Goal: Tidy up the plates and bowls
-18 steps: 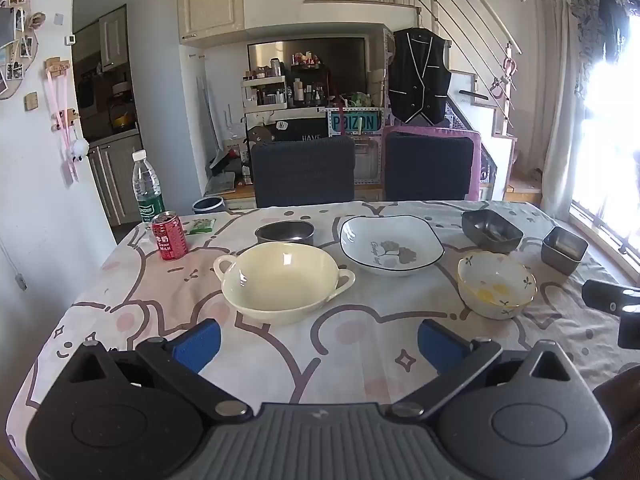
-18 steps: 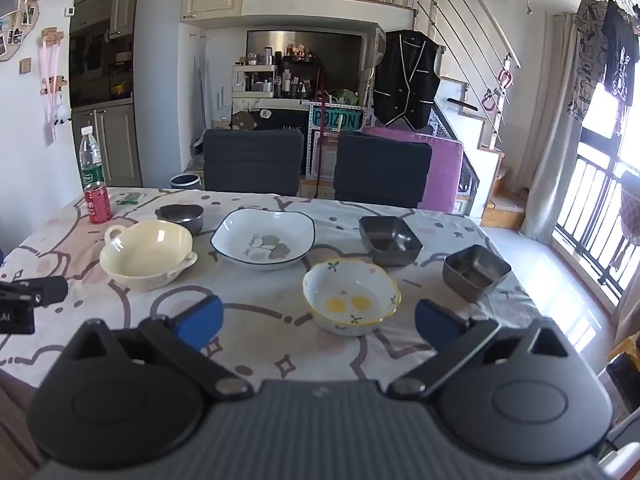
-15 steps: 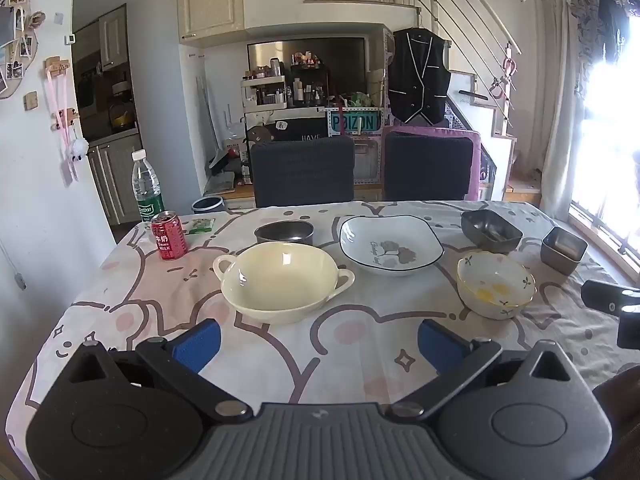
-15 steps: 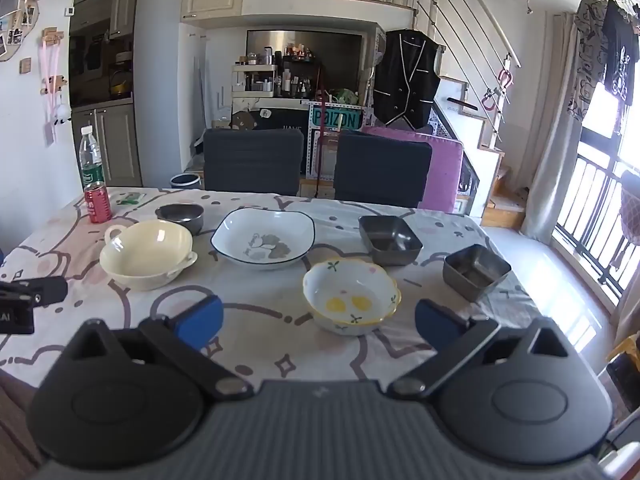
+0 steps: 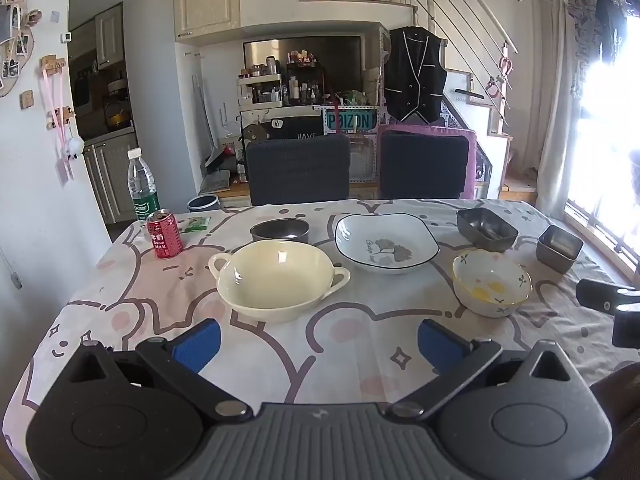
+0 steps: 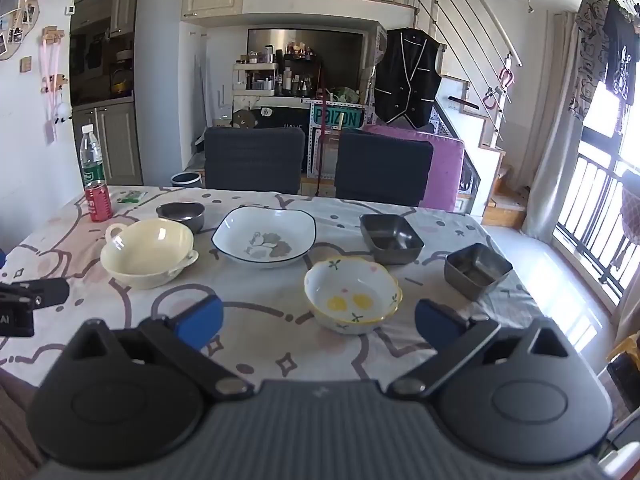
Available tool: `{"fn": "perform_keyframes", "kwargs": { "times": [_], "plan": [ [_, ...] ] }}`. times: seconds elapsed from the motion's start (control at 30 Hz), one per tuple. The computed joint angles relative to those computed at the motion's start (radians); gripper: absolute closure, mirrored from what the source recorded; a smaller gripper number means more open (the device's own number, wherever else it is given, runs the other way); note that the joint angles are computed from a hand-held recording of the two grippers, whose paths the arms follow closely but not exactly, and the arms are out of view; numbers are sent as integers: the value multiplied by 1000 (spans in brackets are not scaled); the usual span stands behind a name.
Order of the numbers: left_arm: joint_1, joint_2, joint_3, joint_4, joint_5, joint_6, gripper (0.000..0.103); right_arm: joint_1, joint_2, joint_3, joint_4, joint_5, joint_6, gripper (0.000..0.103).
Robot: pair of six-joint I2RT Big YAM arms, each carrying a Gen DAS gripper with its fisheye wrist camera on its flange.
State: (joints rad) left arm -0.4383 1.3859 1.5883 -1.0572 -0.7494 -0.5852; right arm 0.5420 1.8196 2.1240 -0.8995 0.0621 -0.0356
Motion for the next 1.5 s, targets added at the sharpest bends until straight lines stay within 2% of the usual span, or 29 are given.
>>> {"fn": "perform_keyframes", "kwargs": {
  "times": [0.37, 1.5],
  "plan": [
    [14, -11, -19, 20, 15, 11, 0, 0, 1, 2, -3, 0, -1, 0],
    [11, -7, -14, 18, 14, 7, 0, 0, 6, 10, -11, 0, -1, 0]
  ]
}}
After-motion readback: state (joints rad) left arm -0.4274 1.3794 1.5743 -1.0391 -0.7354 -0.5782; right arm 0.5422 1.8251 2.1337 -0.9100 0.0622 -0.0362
